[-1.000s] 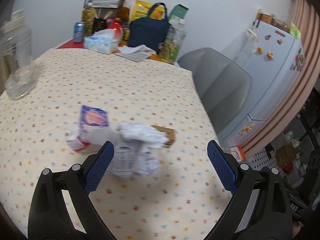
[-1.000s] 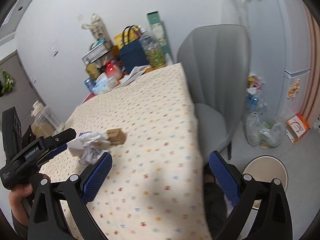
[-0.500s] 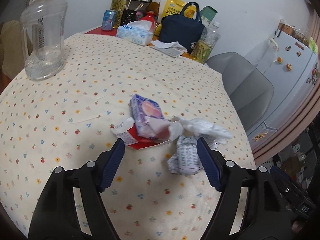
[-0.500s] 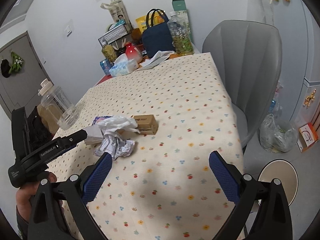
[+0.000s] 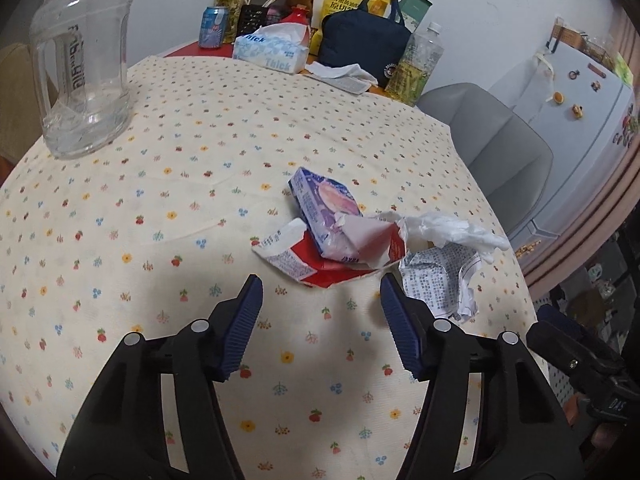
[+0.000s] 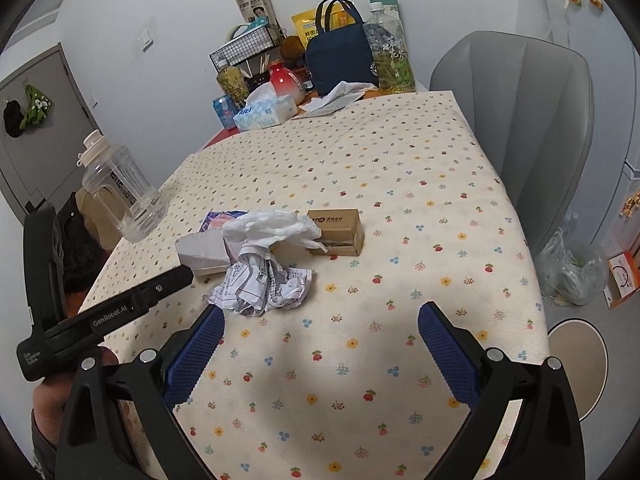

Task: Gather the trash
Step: 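Grasp the crumpled printed receipt with the right tool while the left tool grasps a white tissue scrap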

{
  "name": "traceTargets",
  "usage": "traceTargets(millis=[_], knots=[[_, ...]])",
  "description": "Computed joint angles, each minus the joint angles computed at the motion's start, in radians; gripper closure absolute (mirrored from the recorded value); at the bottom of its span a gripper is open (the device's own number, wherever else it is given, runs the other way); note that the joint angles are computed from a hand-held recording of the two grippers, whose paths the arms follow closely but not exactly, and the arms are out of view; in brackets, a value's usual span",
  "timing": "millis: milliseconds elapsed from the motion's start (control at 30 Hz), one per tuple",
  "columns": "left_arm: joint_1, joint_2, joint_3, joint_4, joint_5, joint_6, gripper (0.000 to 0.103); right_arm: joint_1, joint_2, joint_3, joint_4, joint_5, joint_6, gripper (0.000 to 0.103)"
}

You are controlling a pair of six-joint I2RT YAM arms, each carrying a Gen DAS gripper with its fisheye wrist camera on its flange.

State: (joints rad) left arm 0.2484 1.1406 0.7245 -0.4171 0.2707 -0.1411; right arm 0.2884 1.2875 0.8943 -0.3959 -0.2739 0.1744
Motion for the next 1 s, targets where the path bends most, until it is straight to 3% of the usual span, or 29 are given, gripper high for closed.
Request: traceTargets(millis=[367,600,867,900,933,1000], knots=[[-0.053,0.1,0.048,0.04,-0.028,0.015,0.069,0.0,0.042,0.018,-0.001,-0.014,-0.006,0.008],[-0.079,0.053,0.057,0.03,-0.047,0.047,0.069,0.031,0.07,0.038,0.008,-0.012,-0.001,0.008],[-0.124,0.153,0.093,0.046,-0.062,0.049,0.071,0.005,0.074,0.045,0.004,-0.01,0.004,0.008],[-0.124,0.155,0.091,0.047,-0.059,0.045,0.077,0.001,0.076,0.046,0.004,-0.012,0.004,0.008],[-0.116,0.157,0.093,0.041,-0.045,0.041,0.091,0.001,0.078,0.048,0.003,-0.013,0.003,0.008],[-0.101,0.149,0.094,0.023,-0.021,0.039,0.098,0.006,0.088,0.053,0.003,-0.014,-0.002,0.008]])
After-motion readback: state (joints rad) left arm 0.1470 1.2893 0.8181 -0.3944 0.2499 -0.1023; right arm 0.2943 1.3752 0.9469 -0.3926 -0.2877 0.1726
